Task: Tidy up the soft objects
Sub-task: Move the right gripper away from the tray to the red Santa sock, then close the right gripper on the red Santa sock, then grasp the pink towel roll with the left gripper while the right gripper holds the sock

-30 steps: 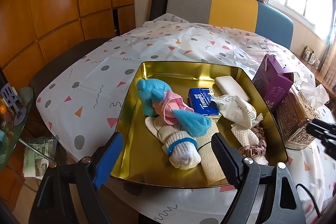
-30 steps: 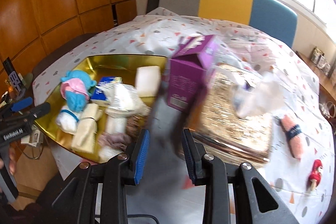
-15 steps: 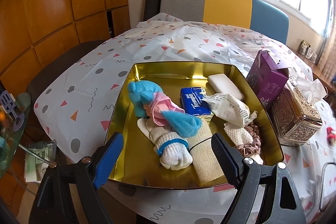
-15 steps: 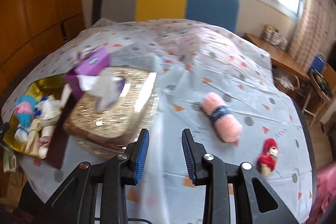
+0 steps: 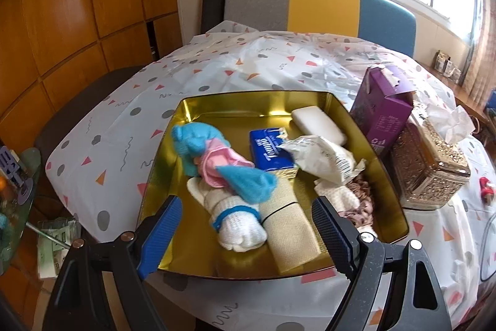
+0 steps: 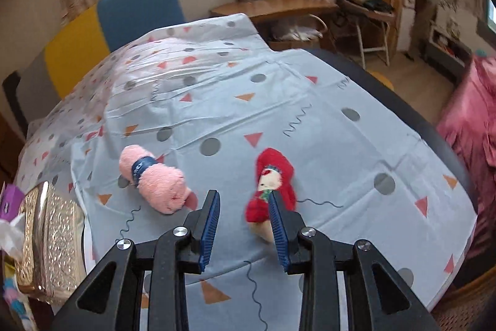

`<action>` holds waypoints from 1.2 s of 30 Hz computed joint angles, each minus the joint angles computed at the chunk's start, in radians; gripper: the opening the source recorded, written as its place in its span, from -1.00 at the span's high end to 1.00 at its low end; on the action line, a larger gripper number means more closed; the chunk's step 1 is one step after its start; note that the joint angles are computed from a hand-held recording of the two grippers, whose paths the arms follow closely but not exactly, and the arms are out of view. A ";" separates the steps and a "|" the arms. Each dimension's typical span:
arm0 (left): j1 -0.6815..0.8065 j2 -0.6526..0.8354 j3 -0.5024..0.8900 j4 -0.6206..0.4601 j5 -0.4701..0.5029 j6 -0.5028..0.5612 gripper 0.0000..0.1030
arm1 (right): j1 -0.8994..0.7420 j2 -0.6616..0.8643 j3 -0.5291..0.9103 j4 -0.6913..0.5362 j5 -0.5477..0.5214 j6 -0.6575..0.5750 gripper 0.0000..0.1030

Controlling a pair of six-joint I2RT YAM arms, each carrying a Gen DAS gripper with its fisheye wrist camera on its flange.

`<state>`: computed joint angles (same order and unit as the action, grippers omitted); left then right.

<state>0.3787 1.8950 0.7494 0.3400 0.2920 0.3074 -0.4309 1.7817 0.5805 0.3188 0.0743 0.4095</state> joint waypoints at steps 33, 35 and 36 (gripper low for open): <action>-0.417 -0.266 0.057 -0.270 0.150 0.025 -0.67 | -0.104 0.350 0.339 -0.252 -0.171 -0.138 0.51; -0.494 -0.248 0.122 -0.346 0.156 -0.006 -0.67 | -0.112 0.353 0.344 -0.262 -0.183 -0.136 0.51; -0.535 -0.228 0.167 -0.389 0.172 -0.032 -0.67 | -0.115 0.351 0.344 -0.266 -0.188 -0.134 0.51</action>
